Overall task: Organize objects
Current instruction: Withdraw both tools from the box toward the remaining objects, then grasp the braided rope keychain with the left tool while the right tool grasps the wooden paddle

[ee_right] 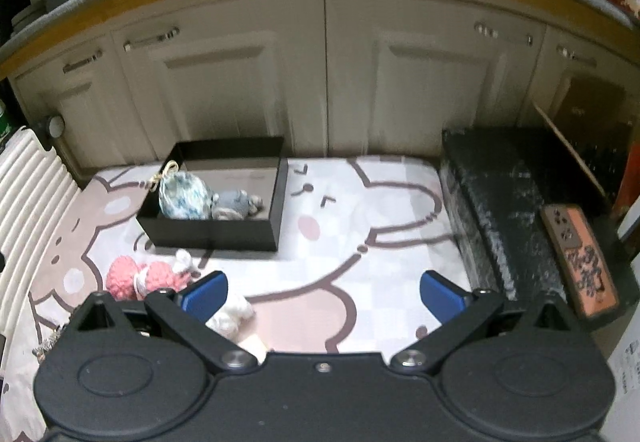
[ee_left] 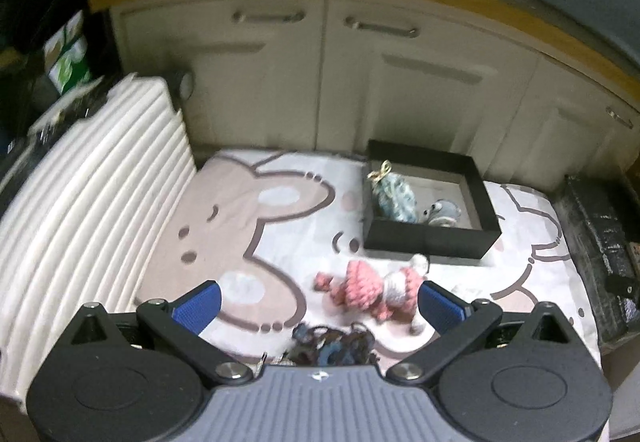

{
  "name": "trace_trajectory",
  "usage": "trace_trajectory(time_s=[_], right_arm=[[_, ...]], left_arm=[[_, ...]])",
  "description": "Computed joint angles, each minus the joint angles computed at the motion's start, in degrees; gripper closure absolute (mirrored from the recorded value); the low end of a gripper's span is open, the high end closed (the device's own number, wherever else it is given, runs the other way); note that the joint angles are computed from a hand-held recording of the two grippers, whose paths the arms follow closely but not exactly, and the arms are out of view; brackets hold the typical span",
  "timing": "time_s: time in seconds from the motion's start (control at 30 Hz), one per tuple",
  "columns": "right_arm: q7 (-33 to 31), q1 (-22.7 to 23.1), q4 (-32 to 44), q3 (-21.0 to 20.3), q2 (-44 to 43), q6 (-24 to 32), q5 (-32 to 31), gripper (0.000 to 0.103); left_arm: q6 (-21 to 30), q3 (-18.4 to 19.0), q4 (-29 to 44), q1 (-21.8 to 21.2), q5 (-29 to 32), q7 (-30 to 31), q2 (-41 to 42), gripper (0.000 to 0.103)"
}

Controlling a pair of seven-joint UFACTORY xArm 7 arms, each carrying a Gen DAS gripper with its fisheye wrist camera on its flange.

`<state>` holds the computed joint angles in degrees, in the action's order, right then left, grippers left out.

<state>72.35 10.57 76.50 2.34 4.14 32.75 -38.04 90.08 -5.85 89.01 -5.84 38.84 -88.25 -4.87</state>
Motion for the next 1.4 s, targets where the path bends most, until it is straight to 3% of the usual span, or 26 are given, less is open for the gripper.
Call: trace_trajectory(time_s=[0.33, 0.5, 0.7, 1.0, 1.23, 1.4], right_arm=[[0.6, -2.2, -7.0, -0.5, -1.1, -4.8, 4.8, 0.000], [0.8, -2.6, -8.8, -0.7, -1.2, -3.1, 4.2, 0.000], [1.4, -3.5, -11.6, -0.9, -1.2, -5.3, 5.1, 0.000], [2.7, -2.7, -10.4, -1.2, 0.9, -4.2, 2.1, 0.000], [-2.1, -2.3, -7.4, -0.7, 4.6, -2.4, 15.4, 0.000], [-5.5, -1.4, -4.5, -0.9, 7.1, -0.7, 20.4, 0.000]], left_arm=[[-4.0, -2.3, -14.3, 1.8, -1.6, -8.1, -9.7, 0.000], [-10.1, -3.1, -23.2, 3.4, -3.3, -12.3, -15.5, 0.000], [-13.1, -5.1, -29.7, 5.0, -3.1, -12.2, -19.0, 0.000], [-14.2, -7.4, -34.1, 4.5, 3.3, -1.6, -19.4, 0.000], [-16.8, -6.2, -35.9, 2.5, 3.4, 11.7, -17.8, 0.000], [-21.1, -4.7, -37.8, 2.6, 1.9, 18.9, -17.9, 0.000]])
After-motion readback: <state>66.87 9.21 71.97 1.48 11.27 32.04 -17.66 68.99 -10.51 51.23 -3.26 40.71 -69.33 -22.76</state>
